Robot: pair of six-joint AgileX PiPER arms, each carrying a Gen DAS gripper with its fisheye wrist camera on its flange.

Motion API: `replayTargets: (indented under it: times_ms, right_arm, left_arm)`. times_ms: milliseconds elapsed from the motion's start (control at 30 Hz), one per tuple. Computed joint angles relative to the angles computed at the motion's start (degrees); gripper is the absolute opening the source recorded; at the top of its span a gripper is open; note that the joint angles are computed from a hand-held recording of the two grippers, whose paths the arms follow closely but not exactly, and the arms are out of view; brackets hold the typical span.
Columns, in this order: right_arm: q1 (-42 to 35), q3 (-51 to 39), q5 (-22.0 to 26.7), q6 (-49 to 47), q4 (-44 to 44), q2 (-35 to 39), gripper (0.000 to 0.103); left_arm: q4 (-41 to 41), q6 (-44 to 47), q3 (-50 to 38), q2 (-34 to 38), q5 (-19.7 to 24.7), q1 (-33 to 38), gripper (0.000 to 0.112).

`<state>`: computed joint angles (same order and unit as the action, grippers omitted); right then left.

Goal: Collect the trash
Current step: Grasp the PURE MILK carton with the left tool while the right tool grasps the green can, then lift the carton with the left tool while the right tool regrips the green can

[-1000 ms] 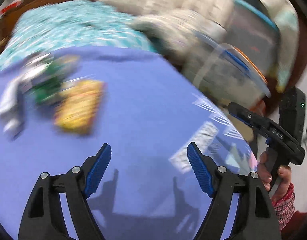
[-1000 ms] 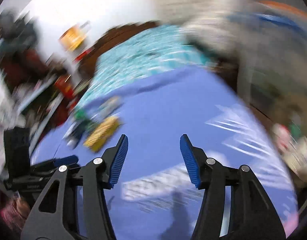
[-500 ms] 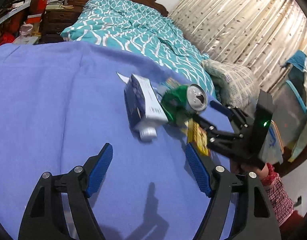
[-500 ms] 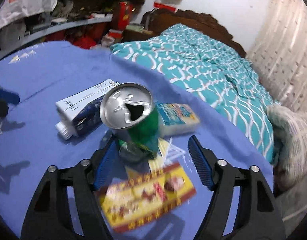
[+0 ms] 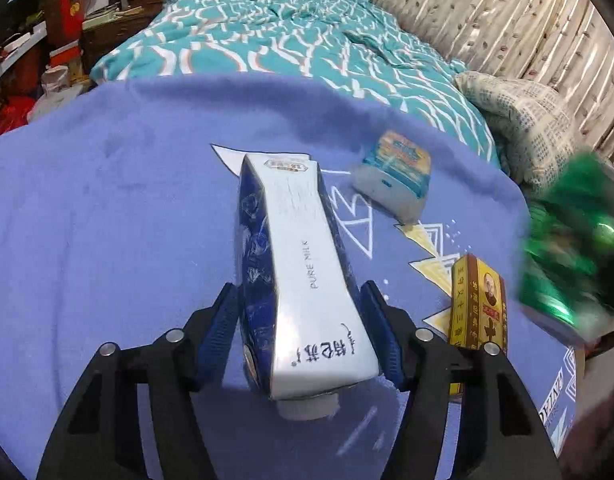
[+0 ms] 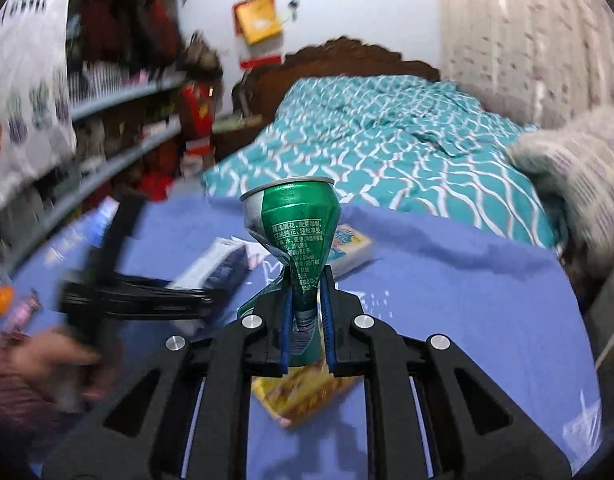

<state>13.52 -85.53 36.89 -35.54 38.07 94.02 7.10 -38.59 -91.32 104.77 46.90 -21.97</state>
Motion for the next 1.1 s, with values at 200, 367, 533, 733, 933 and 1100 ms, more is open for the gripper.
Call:
replayTargets:
  times_ms: [200,367,533,733,933,1100]
  right_arm:
    - [-4.1,23.7,2.5,-8.2,14.1,-19.3,0.015]
    - [-8.9,38.3,4.4,-11.5,21.6,-27.1,0.015]
    - [-20.7,44.6,13.7,-16.4,28.2,-25.3,0.015]
    - [-31.4,48.1,22.1,-14.8,27.9,-24.3,0.015]
    - [-36.8,50.5,28.3,-13.5,26.4,-27.0,0.017]
    - [-37.1,51.5,28.3,-13.5,26.2,-28.3,0.018]
  left_arm:
    - [4.8,-8.4,15.2,-13.2,-6.0,-4.0,0.055]
    - [11.4,-19.2,27.8,-27.0,-6.7,-14.4,0.055]
    - [17.1,-28.8,31.5,-30.6,-5.7,-28.7,0.055]
    - [22.2,-34.7,30.5,-26.8,-7.0,-38.0,0.055]
    - [23.9,-36.7,30.1,-23.6,-8.6,-40.1,0.055]
    - [23.8,-37.0,31.0,-22.8,-9.5,-39.6,0.054]
